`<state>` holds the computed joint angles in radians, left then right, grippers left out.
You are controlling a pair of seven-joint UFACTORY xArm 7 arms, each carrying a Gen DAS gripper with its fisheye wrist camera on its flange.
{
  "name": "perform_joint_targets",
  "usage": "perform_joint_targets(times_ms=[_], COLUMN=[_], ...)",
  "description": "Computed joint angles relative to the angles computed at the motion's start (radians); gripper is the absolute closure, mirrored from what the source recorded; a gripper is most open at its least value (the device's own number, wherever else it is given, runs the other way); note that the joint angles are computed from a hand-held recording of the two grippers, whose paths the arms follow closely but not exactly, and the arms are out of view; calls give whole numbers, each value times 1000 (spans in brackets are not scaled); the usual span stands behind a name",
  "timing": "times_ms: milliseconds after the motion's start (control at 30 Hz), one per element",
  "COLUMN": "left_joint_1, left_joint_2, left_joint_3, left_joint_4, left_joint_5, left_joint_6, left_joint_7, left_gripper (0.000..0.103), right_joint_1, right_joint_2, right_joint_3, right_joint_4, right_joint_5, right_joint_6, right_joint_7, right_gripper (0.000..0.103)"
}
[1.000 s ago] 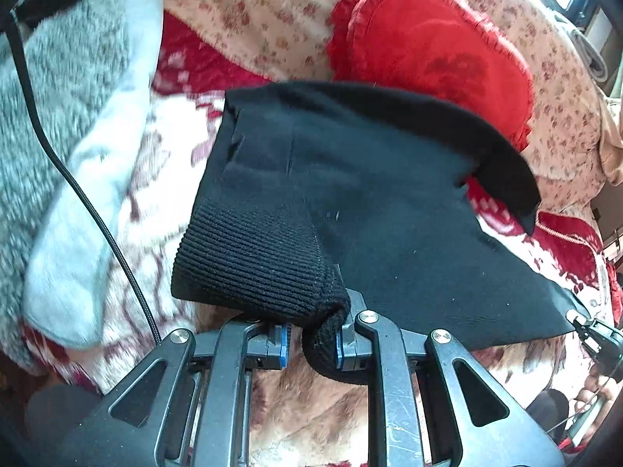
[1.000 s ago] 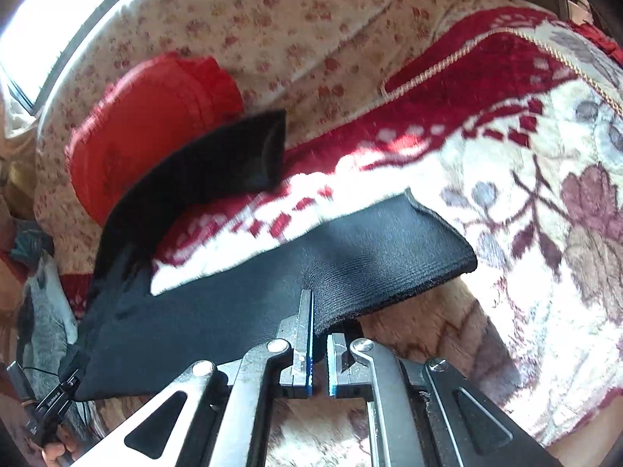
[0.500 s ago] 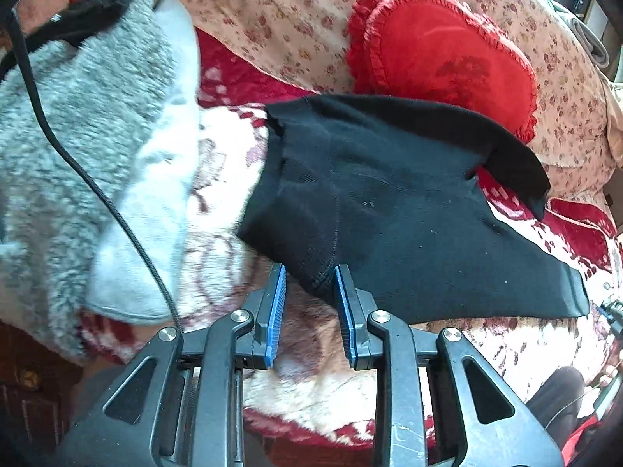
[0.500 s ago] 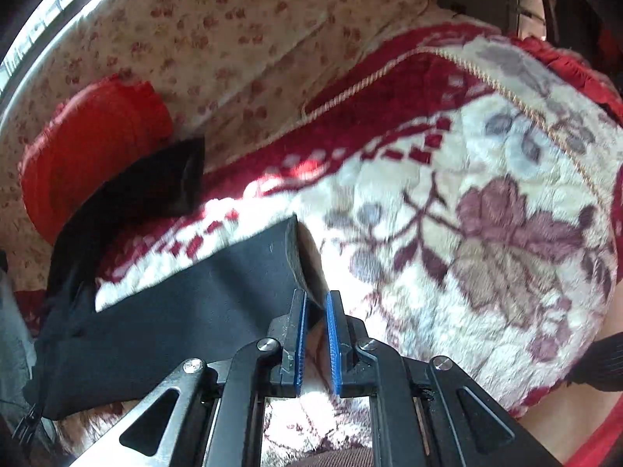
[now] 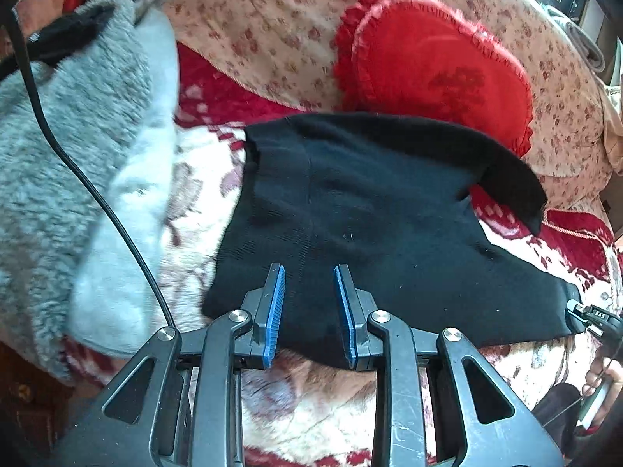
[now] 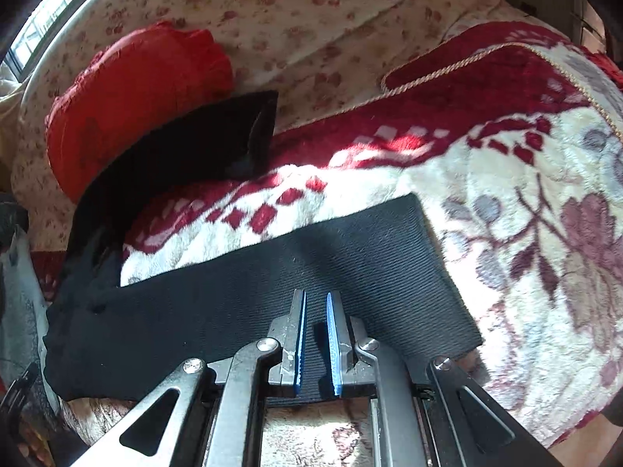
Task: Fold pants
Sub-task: 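Open both tools to release the pants and lay them flat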
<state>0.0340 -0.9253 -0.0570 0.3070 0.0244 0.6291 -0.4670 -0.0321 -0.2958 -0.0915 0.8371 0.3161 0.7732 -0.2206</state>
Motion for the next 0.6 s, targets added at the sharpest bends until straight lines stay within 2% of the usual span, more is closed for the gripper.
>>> perform_joint_targets(times_ms=[100, 167, 233, 367, 600], left_joint_1=[11, 18, 27, 23, 41], left_joint_2=[83, 121, 135, 131, 116], left_joint_3=[-19, -26, -33, -26, -34], left_joint_4=[10, 9, 5, 22, 65], left_joint_5=[15, 27, 38, 48, 86], left_joint_6=[-14, -30, -47, -24, -5], left_joint_7=[-10, -22, -38, -45, -41], left_gripper=[79, 64, 54, 54, 54], right_joint_1=[-1, -1, -3, 3, 79], right_joint_2=[24, 35, 42, 39, 18], right_joint_3=[6, 5, 8, 20, 11], right_joint_4=[-5, -5, 0, 10, 18], right_joint_5=[-5, -2, -11, -24, 135], right_joint_6=[-8, -10, -4, -3, -17], right_joint_7=[10, 5, 4, 2, -134], right_gripper=[94, 92, 91, 82, 72])
